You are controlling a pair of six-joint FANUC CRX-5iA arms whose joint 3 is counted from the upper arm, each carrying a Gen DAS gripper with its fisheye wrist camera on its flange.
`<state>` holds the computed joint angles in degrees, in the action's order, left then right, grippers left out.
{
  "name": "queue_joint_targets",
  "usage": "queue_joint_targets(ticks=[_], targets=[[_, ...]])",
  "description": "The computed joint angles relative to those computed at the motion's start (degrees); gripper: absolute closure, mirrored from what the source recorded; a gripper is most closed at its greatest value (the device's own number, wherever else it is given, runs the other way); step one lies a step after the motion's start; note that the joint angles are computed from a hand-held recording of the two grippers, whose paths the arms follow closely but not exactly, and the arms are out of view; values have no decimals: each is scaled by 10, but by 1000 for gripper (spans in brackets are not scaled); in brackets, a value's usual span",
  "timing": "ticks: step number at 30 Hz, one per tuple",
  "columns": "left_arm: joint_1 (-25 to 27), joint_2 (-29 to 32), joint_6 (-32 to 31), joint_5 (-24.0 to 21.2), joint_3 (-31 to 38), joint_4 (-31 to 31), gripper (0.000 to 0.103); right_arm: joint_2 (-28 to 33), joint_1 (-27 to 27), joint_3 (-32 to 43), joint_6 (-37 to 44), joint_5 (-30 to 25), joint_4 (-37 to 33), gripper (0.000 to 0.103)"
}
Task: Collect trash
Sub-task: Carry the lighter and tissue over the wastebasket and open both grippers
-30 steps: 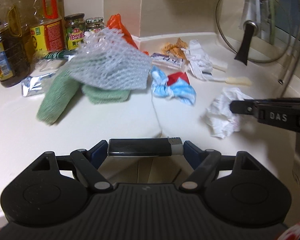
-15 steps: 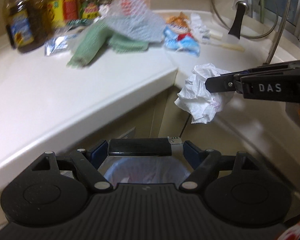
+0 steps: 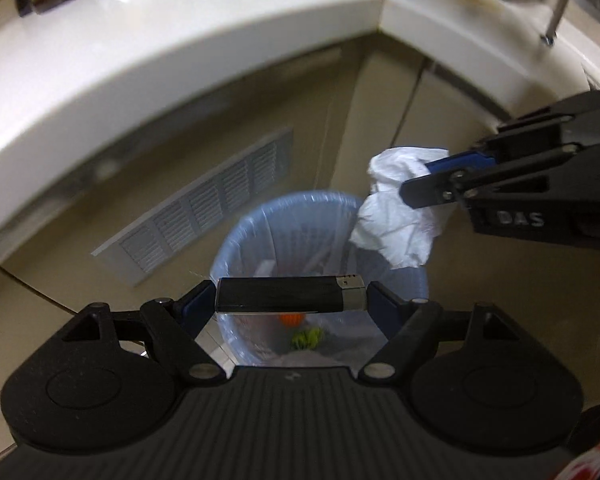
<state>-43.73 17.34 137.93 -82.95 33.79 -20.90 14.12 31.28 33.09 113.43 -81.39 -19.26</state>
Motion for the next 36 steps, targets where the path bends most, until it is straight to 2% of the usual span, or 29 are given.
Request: queue_joint_targets(ticks=[6, 12, 26, 29, 36], targets=[[19, -7, -13, 48, -50, 35, 23, 11, 8, -28, -5, 4, 20, 90], [34, 2, -59, 76, -69, 62, 23, 20, 9, -38, 7, 13, 31, 90], [57, 20, -115, 103, -80, 93, 23, 34, 20, -45, 6, 27, 45, 90], [60, 30, -136, 96, -74, 100, 13, 35, 21, -45, 5, 28, 47, 90], [61, 27, -136, 89, -74, 99, 12, 39, 20, -40, 5, 24, 46, 90]])
